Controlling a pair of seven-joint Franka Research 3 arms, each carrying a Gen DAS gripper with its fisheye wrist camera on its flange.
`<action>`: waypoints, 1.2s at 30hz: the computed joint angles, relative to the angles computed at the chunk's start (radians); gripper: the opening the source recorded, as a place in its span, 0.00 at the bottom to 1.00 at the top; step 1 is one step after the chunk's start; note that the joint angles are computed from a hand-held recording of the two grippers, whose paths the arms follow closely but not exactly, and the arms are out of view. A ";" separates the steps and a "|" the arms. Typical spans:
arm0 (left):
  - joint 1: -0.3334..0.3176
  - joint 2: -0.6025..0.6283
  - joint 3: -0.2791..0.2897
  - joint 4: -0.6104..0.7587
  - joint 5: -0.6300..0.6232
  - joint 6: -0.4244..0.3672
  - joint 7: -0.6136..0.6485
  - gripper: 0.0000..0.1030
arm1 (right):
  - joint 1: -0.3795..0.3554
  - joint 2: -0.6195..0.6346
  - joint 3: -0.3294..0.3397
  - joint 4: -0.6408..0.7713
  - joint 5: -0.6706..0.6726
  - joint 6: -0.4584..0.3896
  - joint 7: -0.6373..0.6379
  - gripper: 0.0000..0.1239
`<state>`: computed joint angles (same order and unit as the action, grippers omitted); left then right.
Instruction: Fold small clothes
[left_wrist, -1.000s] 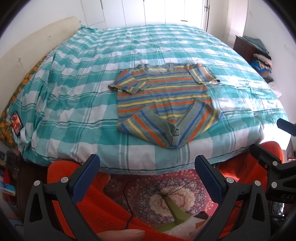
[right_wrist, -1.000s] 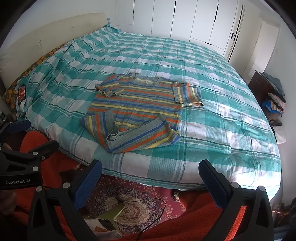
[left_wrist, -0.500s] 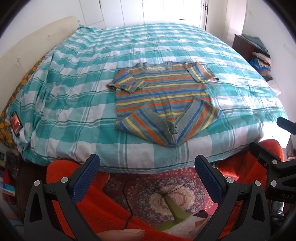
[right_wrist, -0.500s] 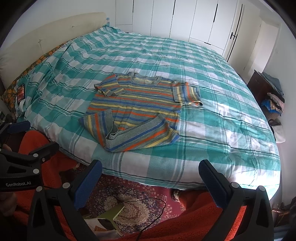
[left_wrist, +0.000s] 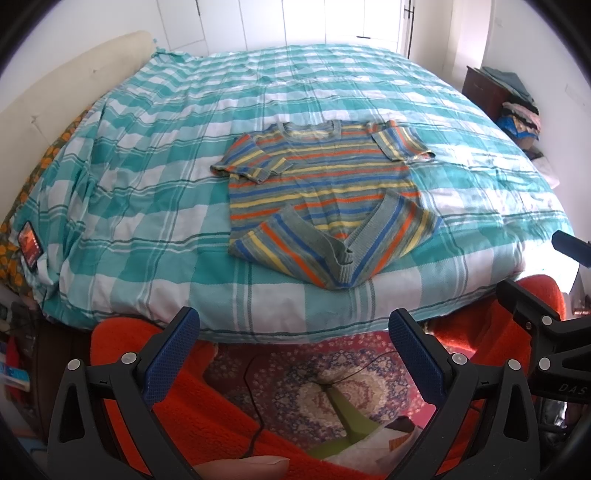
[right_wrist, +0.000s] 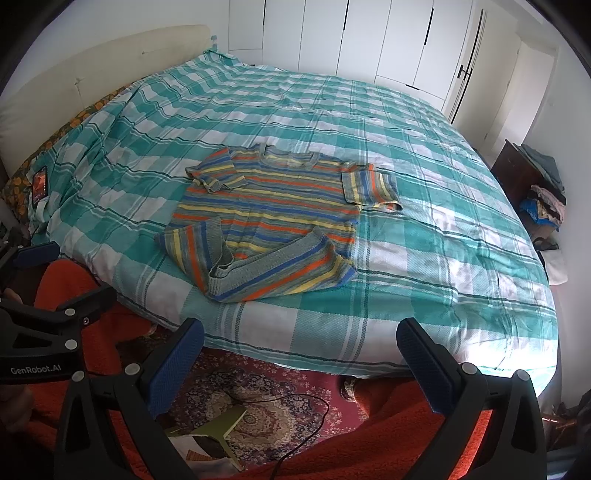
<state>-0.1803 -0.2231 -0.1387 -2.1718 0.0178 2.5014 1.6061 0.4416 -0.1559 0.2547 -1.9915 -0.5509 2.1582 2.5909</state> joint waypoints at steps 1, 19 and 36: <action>0.000 0.002 0.001 0.004 -0.001 -0.002 0.001 0.99 | 0.000 0.000 0.000 0.000 0.000 0.000 0.000 0.83; 0.059 0.114 0.023 0.116 -0.039 -0.060 0.000 0.99 | -0.006 0.031 -0.023 0.012 0.024 0.019 -0.019 0.83; 0.121 0.801 -0.054 0.799 -0.046 -0.229 0.341 0.87 | -0.178 0.284 -0.177 -0.004 0.577 0.511 -0.665 0.77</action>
<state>-0.0598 0.5778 -0.1925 -1.3729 -0.0286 2.2724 1.9470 0.2640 0.1285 0.0772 -1.9954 0.0257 2.6696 1.9255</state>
